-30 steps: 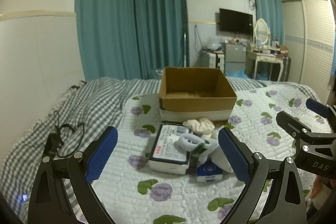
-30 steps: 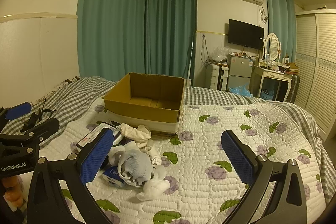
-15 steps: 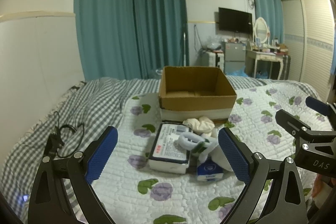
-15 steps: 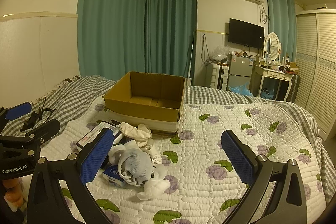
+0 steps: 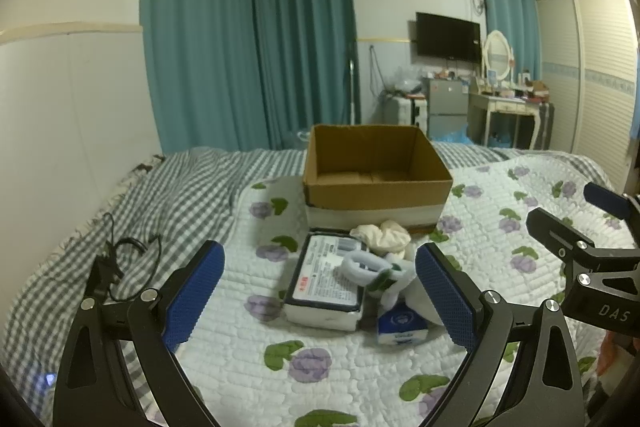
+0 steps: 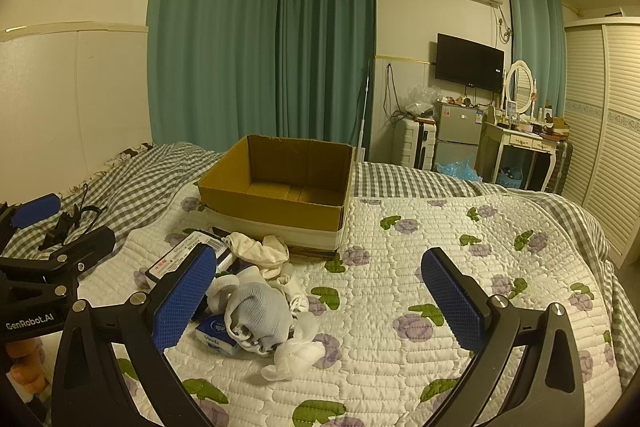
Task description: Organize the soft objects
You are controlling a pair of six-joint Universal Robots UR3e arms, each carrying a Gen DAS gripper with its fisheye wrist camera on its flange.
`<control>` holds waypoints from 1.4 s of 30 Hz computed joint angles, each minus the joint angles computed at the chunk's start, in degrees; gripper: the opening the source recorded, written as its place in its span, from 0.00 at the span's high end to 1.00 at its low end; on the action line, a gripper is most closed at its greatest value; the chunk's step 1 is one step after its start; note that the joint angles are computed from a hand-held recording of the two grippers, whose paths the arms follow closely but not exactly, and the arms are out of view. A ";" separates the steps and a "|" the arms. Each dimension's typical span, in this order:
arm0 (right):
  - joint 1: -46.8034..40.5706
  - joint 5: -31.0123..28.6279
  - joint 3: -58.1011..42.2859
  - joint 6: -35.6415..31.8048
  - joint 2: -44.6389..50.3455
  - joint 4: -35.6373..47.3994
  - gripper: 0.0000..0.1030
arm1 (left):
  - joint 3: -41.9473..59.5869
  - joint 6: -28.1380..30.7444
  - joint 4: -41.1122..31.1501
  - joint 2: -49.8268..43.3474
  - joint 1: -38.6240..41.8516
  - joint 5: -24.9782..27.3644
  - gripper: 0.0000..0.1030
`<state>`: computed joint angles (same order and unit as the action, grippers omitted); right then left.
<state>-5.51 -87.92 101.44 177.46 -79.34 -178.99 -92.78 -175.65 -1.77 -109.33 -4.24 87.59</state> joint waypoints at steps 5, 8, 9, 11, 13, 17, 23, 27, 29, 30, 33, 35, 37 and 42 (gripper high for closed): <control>0.05 -0.03 -0.04 -0.02 0.13 -0.02 0.00 | -0.15 0.11 -0.04 0.14 0.09 -0.09 0.05; 0.04 -0.01 -0.06 0.00 0.16 -0.03 0.00 | -0.10 0.11 -0.09 0.13 0.05 -0.03 0.05; 0.07 -0.02 -0.03 0.01 0.15 -0.03 0.00 | -0.06 0.09 -0.07 0.09 0.03 0.01 0.05; 0.09 -0.06 -0.11 0.00 0.17 0.04 0.00 | -0.03 0.09 -0.18 0.12 0.06 0.00 0.05; 0.14 -0.05 -0.04 0.02 0.22 -0.05 0.00 | -0.38 0.07 -0.08 0.32 0.23 -0.20 0.05; 0.17 -0.09 0.02 0.01 0.20 -0.11 0.00 | -0.72 0.39 0.03 0.45 0.53 -0.48 0.05; 0.20 -0.15 -0.10 -0.05 0.28 -0.05 0.00 | -0.58 0.49 0.28 0.17 0.45 -0.48 0.05; 0.54 -0.79 -0.06 -0.24 0.33 -0.12 0.00 | -1.04 0.84 0.89 0.30 0.53 -0.79 0.05; 0.89 -1.26 0.29 -0.40 0.18 -0.45 0.00 | -0.99 1.00 0.61 0.55 0.47 -0.80 0.05; 0.96 -1.37 0.52 -0.49 0.05 -0.60 0.00 | -1.07 1.12 0.67 0.77 0.53 -1.05 0.05; 1.19 -1.60 -0.73 -0.79 0.38 0.99 0.00 | -1.15 1.54 0.85 1.14 0.80 -1.03 0.05; 1.32 -1.56 -1.28 -1.07 0.77 2.13 0.00 | -0.49 1.84 0.18 0.79 1.03 -0.34 0.05; 1.43 -1.29 -1.89 -1.46 1.61 3.16 0.00 | 0.34 2.01 -1.23 -0.11 1.57 -0.30 0.05; 2.71 -0.07 -6.17 -2.47 7.17 10.01 0.00 | 2.41 3.56 -5.03 -4.34 2.29 0.58 0.05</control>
<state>-2.80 -87.99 95.27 174.98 -72.17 -168.98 -90.37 -172.08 -6.80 -113.67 -1.94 88.17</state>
